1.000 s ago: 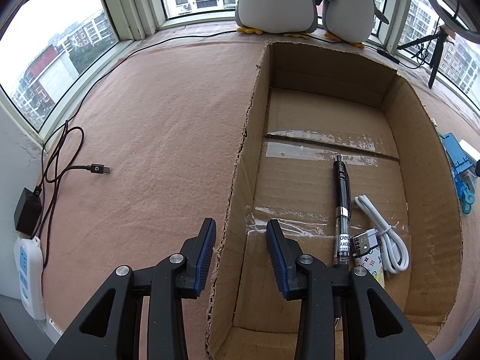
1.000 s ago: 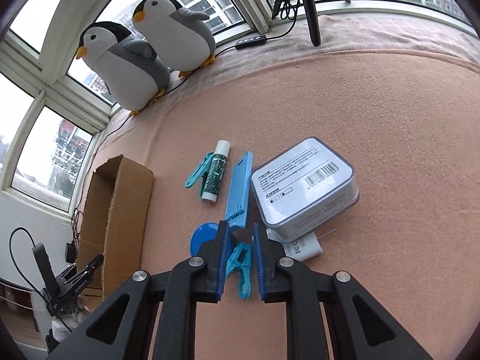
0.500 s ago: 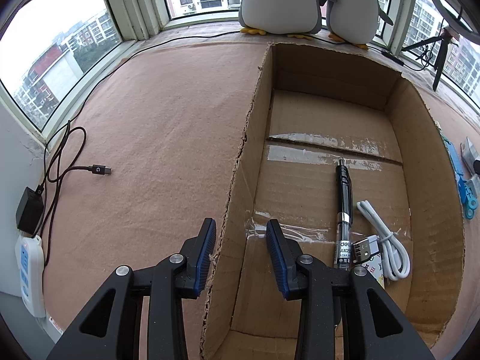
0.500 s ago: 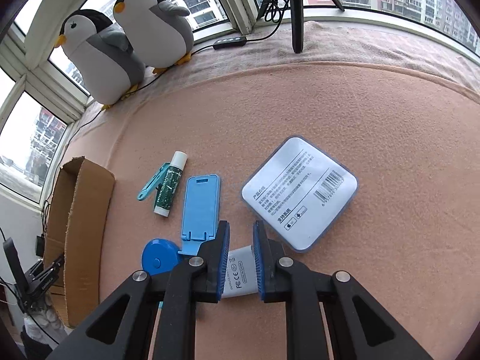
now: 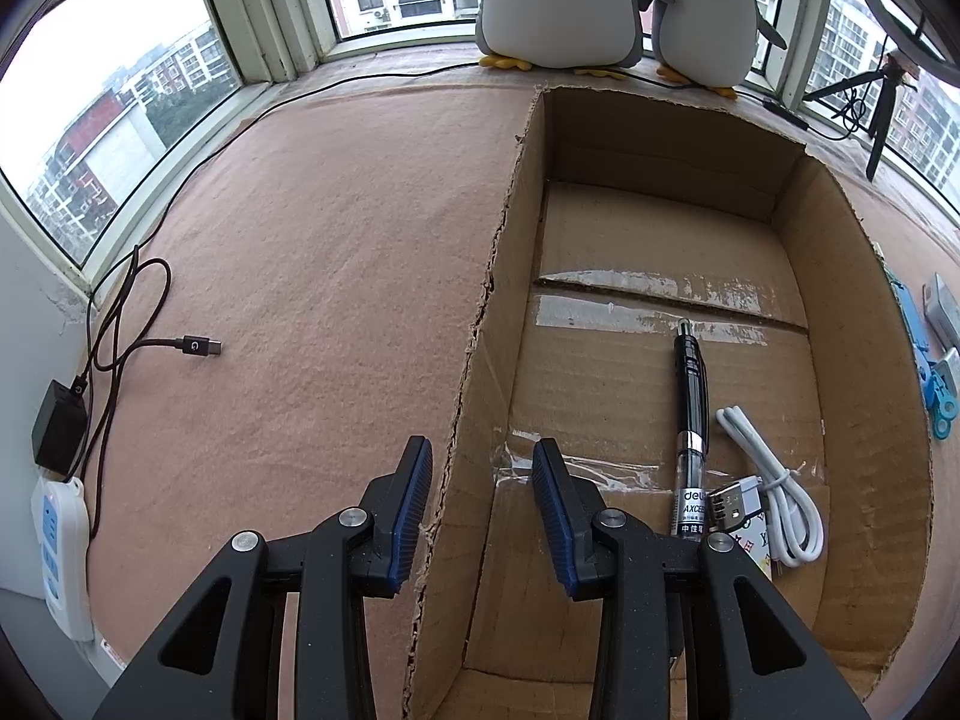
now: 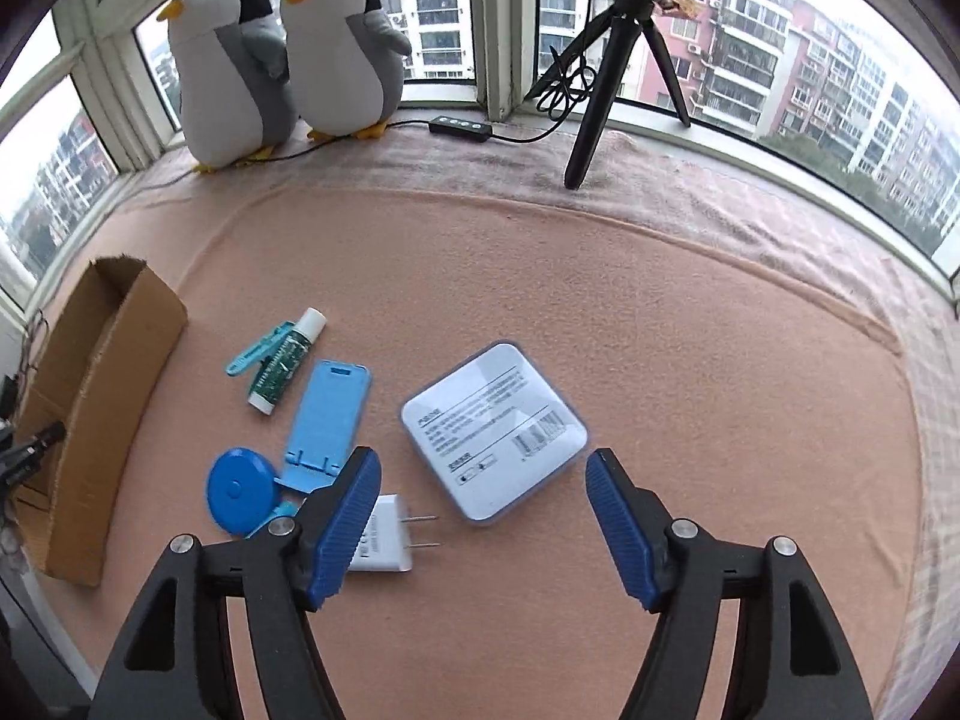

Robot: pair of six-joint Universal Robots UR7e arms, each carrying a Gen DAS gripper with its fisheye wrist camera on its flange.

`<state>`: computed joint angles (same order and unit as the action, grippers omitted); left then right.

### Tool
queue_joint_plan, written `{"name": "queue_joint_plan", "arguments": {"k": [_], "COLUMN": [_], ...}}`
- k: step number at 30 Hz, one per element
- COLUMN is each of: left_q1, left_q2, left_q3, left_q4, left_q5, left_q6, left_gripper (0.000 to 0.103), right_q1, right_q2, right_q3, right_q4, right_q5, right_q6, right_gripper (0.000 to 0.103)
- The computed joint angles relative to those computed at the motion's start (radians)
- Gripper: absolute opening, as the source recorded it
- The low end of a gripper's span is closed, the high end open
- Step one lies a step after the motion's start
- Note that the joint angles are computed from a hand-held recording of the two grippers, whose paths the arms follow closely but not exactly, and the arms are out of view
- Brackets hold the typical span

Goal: Organize rigid objects
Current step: 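Close the right tool on the white square tin and lift it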

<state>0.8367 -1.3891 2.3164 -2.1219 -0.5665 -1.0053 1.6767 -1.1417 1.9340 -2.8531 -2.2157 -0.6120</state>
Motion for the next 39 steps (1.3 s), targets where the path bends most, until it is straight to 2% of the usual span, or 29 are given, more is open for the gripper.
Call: {"name": "queue_joint_plan", "arguments": {"k": [5, 9, 16, 18, 23, 29, 39], "left_q1": [0.005, 0.011, 0.014, 0.015, 0.013, 0.013, 0.011], "left_q2": [0.003, 0.009, 0.012, 0.013, 0.014, 0.014, 0.014], "left_q3": [-0.003, -0.009, -0.012, -0.012, -0.013, -0.013, -0.014], "left_q4": [-0.001, 0.000, 0.006, 0.007, 0.014, 0.016, 0.026], "left_q5": [0.003, 0.008, 0.015, 0.016, 0.017, 0.017, 0.018], "left_q6": [0.003, 0.003, -0.006, -0.006, -0.016, -0.017, -0.027], "left_gripper": [0.038, 0.038, 0.038, 0.038, 0.038, 0.039, 0.039], "right_q1": [0.008, 0.009, 0.003, 0.000, -0.007, -0.013, -0.015], "right_q2": [0.045, 0.066, 0.116, 0.126, 0.150, 0.161, 0.142], "right_q3": [-0.042, -0.071, -0.105, -0.110, -0.125, -0.149, -0.146], "right_q4": [0.023, 0.099, 0.107, 0.098, 0.106, 0.159, 0.211], "right_q5": [-0.044, -0.044, -0.101, -0.109, -0.125, -0.122, -0.127], "right_q6": [-0.104, -0.135, -0.177, -0.194, -0.218, -0.200, -0.077], "right_gripper": [0.067, 0.068, 0.068, 0.074, 0.076, 0.078, 0.075]}}
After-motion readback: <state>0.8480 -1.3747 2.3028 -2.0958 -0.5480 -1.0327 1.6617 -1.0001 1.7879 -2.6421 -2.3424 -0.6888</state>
